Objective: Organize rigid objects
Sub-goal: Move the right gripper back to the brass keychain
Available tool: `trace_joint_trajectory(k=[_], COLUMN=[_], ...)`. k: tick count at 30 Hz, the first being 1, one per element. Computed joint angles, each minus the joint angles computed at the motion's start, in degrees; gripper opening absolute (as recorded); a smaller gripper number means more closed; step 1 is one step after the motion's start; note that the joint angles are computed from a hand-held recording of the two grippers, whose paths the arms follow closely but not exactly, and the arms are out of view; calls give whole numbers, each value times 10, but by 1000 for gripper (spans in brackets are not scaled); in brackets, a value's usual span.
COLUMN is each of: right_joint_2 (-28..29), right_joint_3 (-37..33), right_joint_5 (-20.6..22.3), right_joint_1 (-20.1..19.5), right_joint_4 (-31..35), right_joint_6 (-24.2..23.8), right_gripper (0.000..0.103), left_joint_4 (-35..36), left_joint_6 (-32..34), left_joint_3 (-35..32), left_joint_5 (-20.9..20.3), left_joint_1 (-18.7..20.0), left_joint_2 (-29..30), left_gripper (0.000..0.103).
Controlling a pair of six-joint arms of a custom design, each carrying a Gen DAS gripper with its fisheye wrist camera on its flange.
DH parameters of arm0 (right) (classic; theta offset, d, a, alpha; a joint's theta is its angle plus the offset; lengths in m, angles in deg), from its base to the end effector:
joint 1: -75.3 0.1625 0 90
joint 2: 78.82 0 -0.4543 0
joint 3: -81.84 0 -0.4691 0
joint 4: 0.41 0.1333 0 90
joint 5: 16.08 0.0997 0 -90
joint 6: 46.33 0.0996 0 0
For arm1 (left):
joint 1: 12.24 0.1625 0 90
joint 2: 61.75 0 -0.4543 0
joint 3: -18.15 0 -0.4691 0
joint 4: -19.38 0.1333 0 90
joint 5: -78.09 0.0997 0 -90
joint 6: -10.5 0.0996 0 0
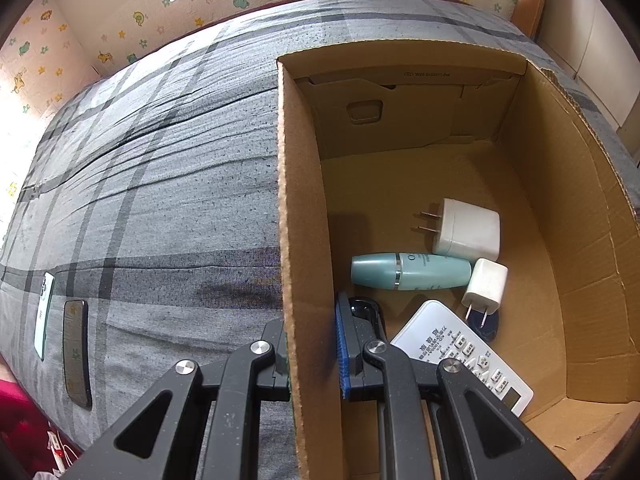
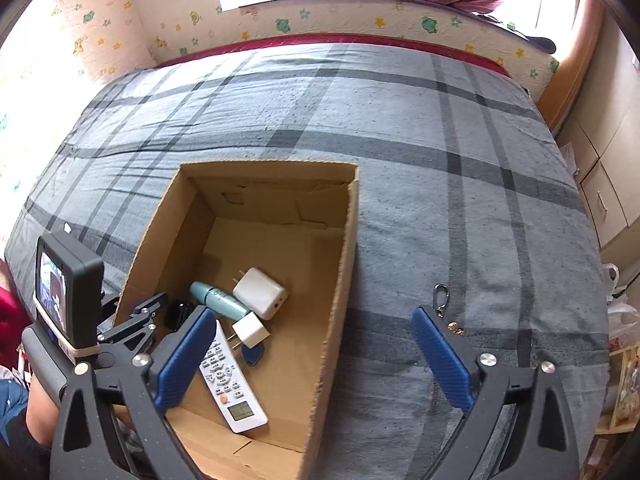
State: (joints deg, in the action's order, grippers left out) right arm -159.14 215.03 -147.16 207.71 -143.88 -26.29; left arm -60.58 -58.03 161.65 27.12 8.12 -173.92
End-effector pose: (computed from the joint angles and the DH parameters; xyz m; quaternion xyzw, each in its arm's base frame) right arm 0.3604 -0.2939 0.1623 0.1798 -0.9190 0.1861 0.2975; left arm -0.1689 -0.2718 0.2153 0.1265 0.8806 -0.1731 0.4226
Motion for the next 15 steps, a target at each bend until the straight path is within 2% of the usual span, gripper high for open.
trace_joint_trajectory(k=[7, 15], right_joint_2=[-34, -60], right_joint_3=[21, 52], right_joint_5=[-41, -76], right_joint_1=[-21, -77], right_joint_4=[-20, -41], right_joint_6=[-5, -16], right_gripper=[103, 103], left_joint_4=[0, -5], left_joint_6=[1, 8], left_joint_3=[-1, -1], left_joint_5=[1, 1], left_joint_1=[3, 11], left_joint_2=[4, 4], left_gripper=[16, 16])
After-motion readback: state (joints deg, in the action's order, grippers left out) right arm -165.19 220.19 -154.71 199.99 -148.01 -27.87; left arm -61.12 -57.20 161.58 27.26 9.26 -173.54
